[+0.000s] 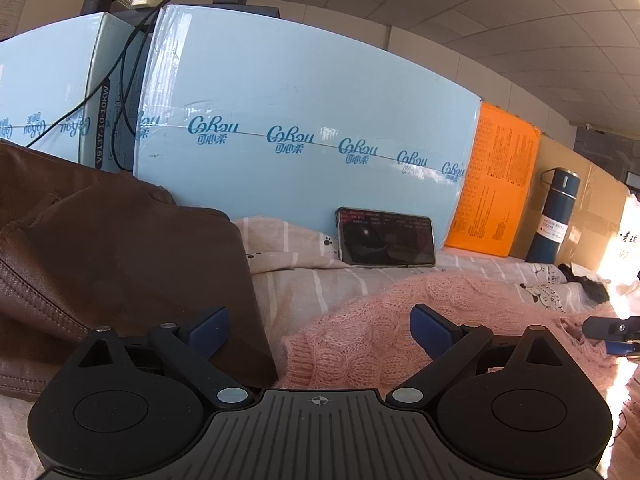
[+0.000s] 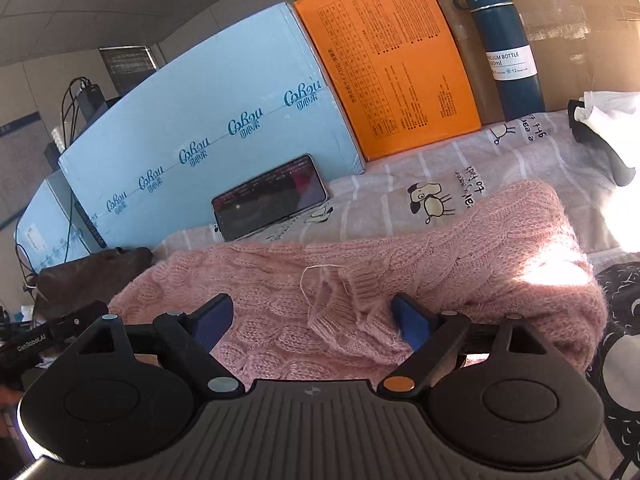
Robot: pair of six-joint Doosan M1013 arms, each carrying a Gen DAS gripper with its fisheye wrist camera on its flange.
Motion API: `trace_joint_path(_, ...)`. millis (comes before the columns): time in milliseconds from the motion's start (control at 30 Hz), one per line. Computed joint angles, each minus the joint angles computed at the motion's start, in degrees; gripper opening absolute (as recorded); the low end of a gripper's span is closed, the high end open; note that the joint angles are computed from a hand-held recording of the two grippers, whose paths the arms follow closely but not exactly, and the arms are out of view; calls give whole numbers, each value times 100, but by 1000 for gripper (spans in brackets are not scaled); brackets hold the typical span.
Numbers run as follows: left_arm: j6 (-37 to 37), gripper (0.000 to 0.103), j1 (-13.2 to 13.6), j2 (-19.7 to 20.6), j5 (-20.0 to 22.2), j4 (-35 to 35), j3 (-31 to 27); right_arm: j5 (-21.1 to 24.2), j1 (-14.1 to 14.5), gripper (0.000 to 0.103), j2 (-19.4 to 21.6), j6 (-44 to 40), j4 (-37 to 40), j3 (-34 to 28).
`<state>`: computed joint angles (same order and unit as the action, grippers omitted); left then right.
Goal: Fold clothes
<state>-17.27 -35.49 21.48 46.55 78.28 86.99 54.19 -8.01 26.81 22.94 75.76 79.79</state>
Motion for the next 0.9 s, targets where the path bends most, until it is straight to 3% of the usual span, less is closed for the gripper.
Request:
trace_joint_path(133,-60,98,0,-11,-44,46,17,-492,-149,98,-204,-402,1098,354)
trace_joint_path(200,-63,98,1,-15,-72,55,21,-1233,-172,99,-333,-367,1525,542)
trace_joint_path(267,-60,98,0,-17,-101,67,25,-1948,-156,100,-386,145,1345,583)
trace_joint_path(333,-57,98,-2,-20,-121,76,30,-2347,-162,100,-334,1397,484,470)
trace_joint_path(433,-49,98,-5,-21,-136,80,30,-1984,-220,100,-145,2908,-562,189)
trace_joint_path(500,-48,98,-4,-21,-144,79,28,-1713,-209,100,-34,3203,-869,31)
trace_joint_path(600,-23,98,6,-23,-180,51,28,-1823,-96,100,-18,3075,-1115,-7)
trace_joint_path(633,-7,98,8,-22,-196,38,26,-1852,-58,97,-22,3059,-1206,-14)
trace_joint_path(733,11,98,11,-23,-224,21,25,-1661,-5,72,-16,2690,-1093,0)
trace_joint_path(767,11,98,13,-24,-233,17,26,-1766,23,57,-56,2389,-978,75)
trace_joint_path(867,2,98,25,-27,-280,-7,32,-2076,71,33,-187,1209,-310,332)
trace_joint_path(900,3,98,28,-29,-292,-13,33,-2076,52,31,-225,742,78,413)
